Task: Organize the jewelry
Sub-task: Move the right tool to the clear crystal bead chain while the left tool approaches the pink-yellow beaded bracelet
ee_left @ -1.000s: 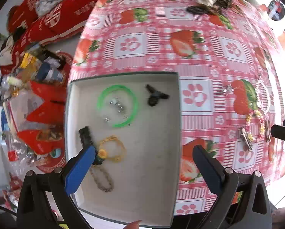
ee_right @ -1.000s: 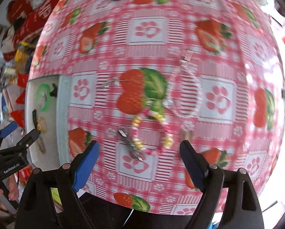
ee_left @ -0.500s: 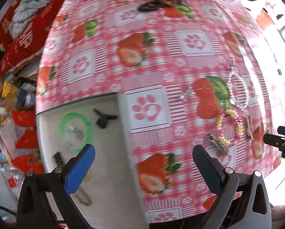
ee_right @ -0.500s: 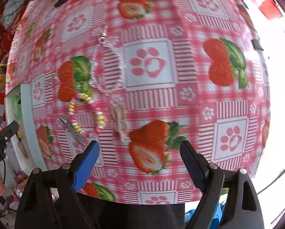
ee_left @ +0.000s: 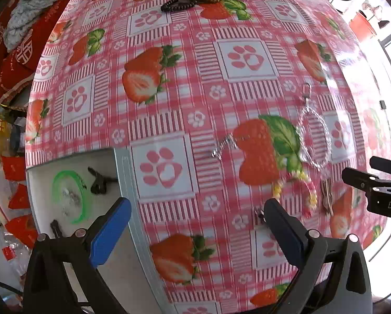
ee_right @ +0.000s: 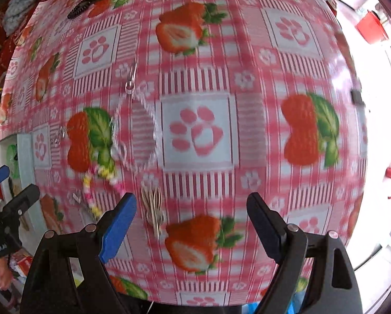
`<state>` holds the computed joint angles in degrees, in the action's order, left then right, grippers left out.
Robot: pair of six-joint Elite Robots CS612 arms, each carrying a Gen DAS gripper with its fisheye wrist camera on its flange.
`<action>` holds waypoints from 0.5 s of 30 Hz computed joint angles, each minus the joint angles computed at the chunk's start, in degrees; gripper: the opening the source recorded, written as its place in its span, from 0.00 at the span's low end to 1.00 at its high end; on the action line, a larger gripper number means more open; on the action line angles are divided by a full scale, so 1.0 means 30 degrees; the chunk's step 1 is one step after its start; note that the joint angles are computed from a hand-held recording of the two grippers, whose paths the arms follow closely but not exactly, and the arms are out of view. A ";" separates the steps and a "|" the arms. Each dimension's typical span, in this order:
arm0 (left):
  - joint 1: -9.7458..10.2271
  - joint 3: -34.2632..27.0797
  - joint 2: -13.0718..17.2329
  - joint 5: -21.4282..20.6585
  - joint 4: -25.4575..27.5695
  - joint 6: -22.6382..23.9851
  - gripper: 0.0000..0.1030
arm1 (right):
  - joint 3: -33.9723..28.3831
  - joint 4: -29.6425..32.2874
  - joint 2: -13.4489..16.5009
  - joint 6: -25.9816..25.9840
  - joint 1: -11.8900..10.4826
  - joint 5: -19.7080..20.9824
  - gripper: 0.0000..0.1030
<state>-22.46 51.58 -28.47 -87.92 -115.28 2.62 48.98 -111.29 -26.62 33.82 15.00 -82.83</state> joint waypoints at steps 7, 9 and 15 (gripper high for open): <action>-0.0080 -0.1184 0.0770 0.0269 0.0068 0.0361 1.00 | -0.2452 0.1065 0.1378 -0.0757 -0.0184 -0.0225 0.85; -0.0111 -0.1472 0.0944 0.0367 0.0201 0.0397 1.00 | -0.3540 0.1556 0.1929 -0.1037 -0.0174 -0.0313 0.85; -0.0113 -0.2404 0.1479 0.0382 0.1160 0.0383 0.91 | -0.7998 0.3788 0.4215 -0.1867 0.0047 -0.1211 0.85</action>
<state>-22.79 44.36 -24.03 -86.77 -111.80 3.76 24.98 -99.92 -13.98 28.21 15.14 -86.46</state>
